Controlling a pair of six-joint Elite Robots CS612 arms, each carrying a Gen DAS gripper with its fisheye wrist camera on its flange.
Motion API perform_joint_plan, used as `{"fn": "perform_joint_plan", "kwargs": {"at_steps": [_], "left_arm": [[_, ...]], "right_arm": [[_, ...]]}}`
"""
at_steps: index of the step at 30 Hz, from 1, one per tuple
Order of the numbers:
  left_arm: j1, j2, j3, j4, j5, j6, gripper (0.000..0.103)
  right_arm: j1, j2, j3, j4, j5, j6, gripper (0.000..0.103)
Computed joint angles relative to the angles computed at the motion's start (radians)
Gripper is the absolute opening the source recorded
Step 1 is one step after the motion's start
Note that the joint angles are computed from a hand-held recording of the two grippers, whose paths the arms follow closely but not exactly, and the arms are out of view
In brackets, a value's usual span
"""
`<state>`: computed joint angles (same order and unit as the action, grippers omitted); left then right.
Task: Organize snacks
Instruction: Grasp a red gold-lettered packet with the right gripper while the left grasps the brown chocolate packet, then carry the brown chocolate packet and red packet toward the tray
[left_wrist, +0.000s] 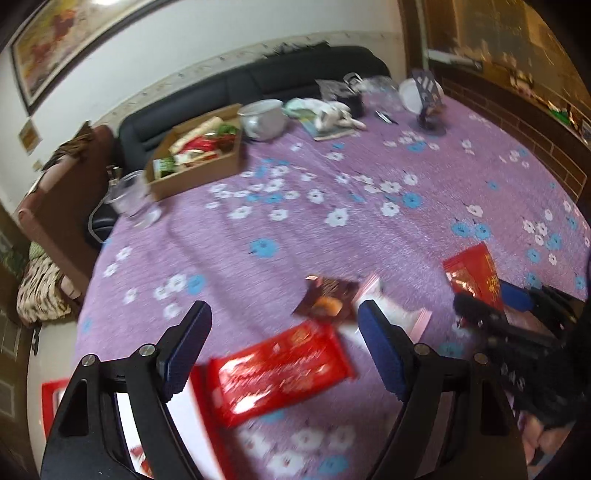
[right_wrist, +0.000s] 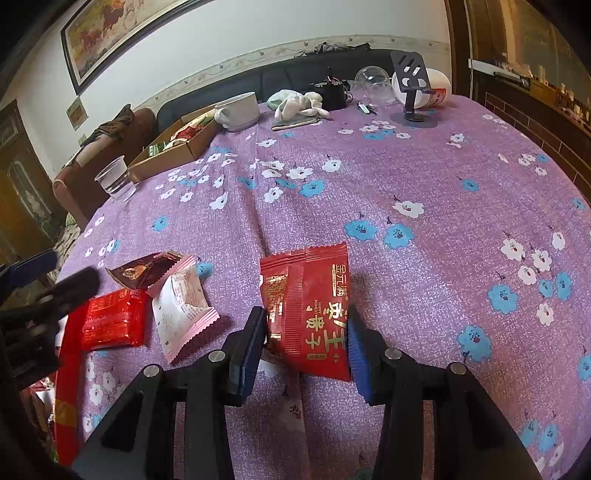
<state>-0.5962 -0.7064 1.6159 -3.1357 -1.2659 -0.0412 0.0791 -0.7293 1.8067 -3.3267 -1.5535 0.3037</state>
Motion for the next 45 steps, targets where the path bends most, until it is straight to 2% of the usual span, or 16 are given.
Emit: {"fn": "perform_joint_plan", "kwargs": {"at_steps": [2, 6, 11, 12, 14, 16, 20, 26, 31, 36, 38, 42, 45], "left_arm": [[0.004, 0.014, -0.039, 0.068, -0.025, 0.022, 0.082], [0.014, 0.051, -0.116, 0.186, -0.034, -0.014, 0.082], [0.027, 0.076, -0.137, 0.189, -0.100, -0.054, 0.080], [0.029, 0.078, -0.137, 0.185, -0.113, -0.059, 0.073], [0.032, 0.078, -0.134, 0.172, -0.148, -0.064, 0.062], [0.033, 0.078, -0.128, 0.150, -0.173, -0.058, 0.041], [0.019, 0.079, -0.121, 0.125, -0.136, -0.020, 0.037], [0.022, 0.070, -0.102, 0.078, -0.141, -0.037, 0.035], [0.014, 0.039, -0.046, 0.011, -0.133, -0.034, 0.035], [0.000, -0.015, 0.045, -0.054, -0.120, -0.092, 0.035], [-0.013, -0.040, 0.095, -0.089, -0.089, -0.113, 0.035], [-0.030, -0.071, 0.179, -0.166, -0.064, -0.156, 0.035], [-0.041, -0.087, 0.235, -0.221, -0.034, -0.201, 0.035]], "right_arm": [[-0.004, -0.001, 0.002, 0.001, 0.014, 0.012, 0.045], [-0.008, -0.003, 0.003, 0.003, 0.029, 0.025, 0.045], [-0.009, -0.005, 0.003, 0.008, 0.038, 0.030, 0.046], [-0.010, -0.005, 0.003, 0.009, 0.040, 0.031, 0.046], [-0.011, -0.005, 0.003, 0.010, 0.043, 0.034, 0.047], [-0.012, -0.005, 0.003, 0.010, 0.047, 0.036, 0.047], [-0.013, -0.005, 0.003, 0.008, 0.051, 0.039, 0.047], [-0.011, -0.003, 0.002, 0.005, 0.043, 0.028, 0.047], [-0.013, -0.002, 0.000, 0.002, 0.046, 0.021, 0.046], [-0.009, 0.001, -0.003, 0.000, 0.031, 0.000, 0.046], [-0.003, 0.003, -0.006, 0.002, 0.008, -0.016, 0.044], [0.006, 0.007, -0.011, 0.000, -0.025, -0.042, 0.043], [0.004, 0.007, -0.009, -0.004, -0.023, -0.040, 0.042]]}}
